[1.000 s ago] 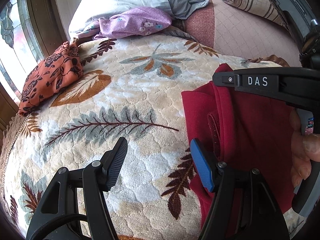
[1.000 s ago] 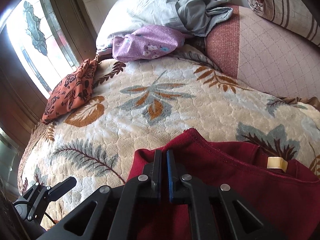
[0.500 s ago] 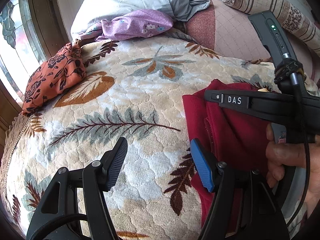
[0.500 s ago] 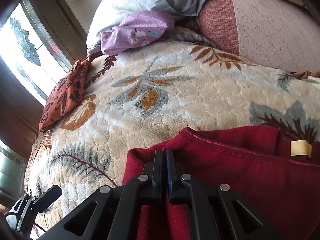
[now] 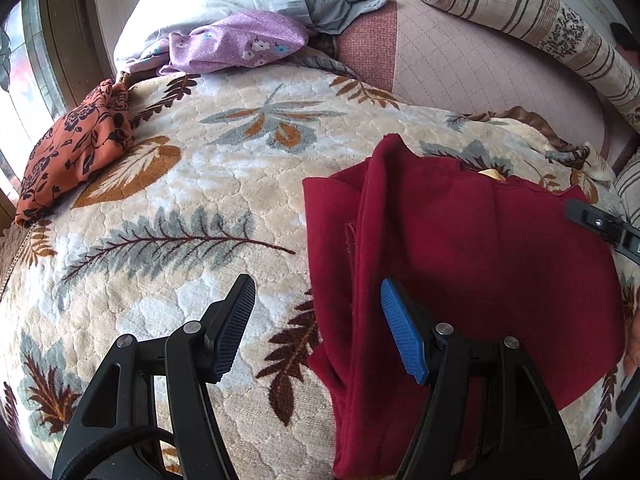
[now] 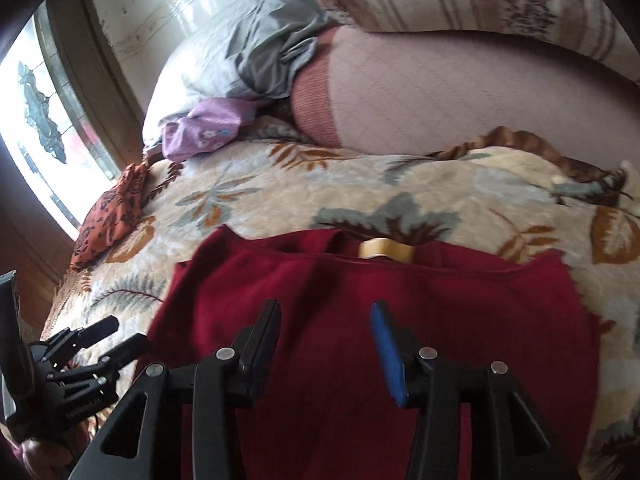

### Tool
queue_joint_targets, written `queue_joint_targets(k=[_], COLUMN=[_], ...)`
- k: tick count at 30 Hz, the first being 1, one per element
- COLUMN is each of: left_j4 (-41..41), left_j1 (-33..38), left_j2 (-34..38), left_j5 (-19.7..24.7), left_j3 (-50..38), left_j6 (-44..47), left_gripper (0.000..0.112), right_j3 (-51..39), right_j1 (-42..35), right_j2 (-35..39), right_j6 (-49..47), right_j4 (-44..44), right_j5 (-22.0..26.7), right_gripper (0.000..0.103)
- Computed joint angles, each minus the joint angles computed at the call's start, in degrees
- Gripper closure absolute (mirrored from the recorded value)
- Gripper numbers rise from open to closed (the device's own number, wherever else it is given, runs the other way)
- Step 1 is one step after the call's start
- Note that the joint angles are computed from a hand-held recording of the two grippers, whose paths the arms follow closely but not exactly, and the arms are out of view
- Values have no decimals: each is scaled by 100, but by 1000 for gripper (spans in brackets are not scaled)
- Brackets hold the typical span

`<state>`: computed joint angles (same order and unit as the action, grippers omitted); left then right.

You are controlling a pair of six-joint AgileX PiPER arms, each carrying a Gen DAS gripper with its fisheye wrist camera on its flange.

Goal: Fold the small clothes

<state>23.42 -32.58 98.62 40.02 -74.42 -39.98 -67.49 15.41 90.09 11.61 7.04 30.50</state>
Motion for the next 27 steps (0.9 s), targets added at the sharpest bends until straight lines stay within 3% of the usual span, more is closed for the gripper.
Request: queue_joint_targets(k=[4,6,8,10,14,27], left_j4=[-120,-188,-209,-36,-94,178], left_j1=[39,86,121,120,171,-78], left_j2=[272,363,440,508,559,170], left_j5=[-38,-107,-183,-210,-232,110], left_j3=[-157,-188,-207,-220,-261,-105], left_j6=[-32,-77,-135,-336,-290,-411], left_gripper=[46,46,45,34,33,33], right_j3=[752,912,985,1059,1237,1414], right_j1=[-808,-1149,-1436,-1596,-1713,-1310], right_j2=[-643,-725,-606,-409,-82,-1471], right_j6=[235,241,306,270,368,-24], right_j4=[-642,-774,-982,-1050,-1104,-525], right_j5=[-47,-30,-47,-170,-703,280], right_gripper=[59,65,70,73,78,76])
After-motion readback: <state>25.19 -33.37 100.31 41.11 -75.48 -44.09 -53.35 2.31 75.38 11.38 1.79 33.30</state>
